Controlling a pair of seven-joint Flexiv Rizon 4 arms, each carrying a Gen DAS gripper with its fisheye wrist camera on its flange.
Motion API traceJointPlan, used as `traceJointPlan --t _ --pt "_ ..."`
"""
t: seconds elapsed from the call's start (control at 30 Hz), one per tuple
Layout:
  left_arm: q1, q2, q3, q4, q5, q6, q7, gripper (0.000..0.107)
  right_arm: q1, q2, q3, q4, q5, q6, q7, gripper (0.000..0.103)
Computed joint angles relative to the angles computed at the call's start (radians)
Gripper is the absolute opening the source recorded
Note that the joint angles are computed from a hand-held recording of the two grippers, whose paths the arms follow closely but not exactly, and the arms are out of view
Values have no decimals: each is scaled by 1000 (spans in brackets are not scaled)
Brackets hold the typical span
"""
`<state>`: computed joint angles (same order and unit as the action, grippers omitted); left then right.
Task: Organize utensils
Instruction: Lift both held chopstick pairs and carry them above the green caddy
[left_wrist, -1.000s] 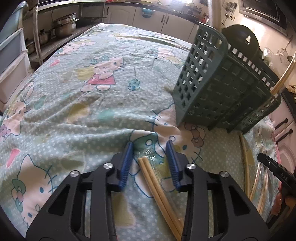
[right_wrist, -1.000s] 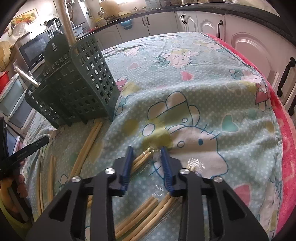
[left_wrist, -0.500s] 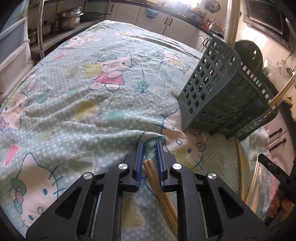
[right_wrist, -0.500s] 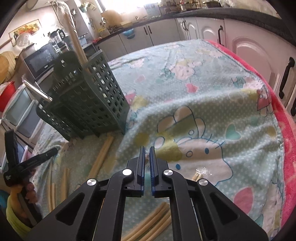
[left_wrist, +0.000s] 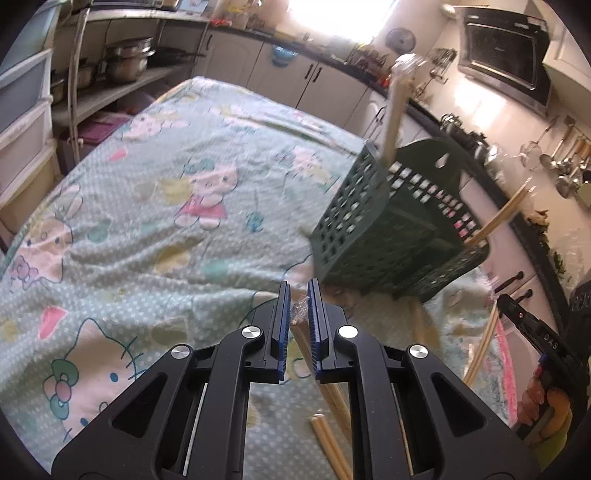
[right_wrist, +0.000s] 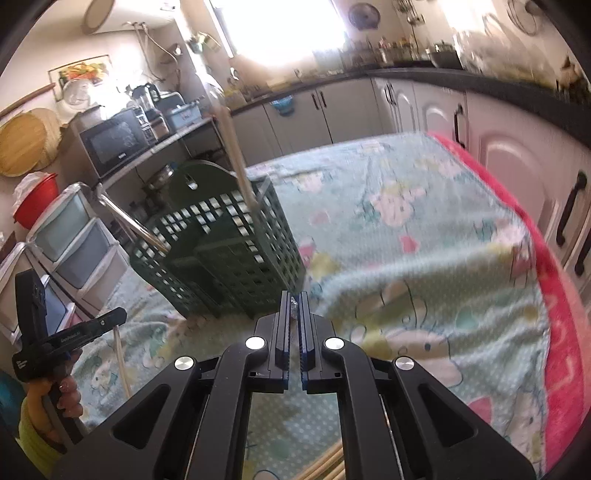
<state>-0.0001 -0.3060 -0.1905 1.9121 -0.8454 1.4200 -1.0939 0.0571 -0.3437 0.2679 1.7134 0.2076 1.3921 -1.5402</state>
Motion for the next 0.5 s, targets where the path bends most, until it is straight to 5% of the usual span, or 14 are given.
traceJointPlan --t 0.5 --pt "-44 46 -57 -32 -232 69 251 5 4 50 26 10 -16 91 -52 4"
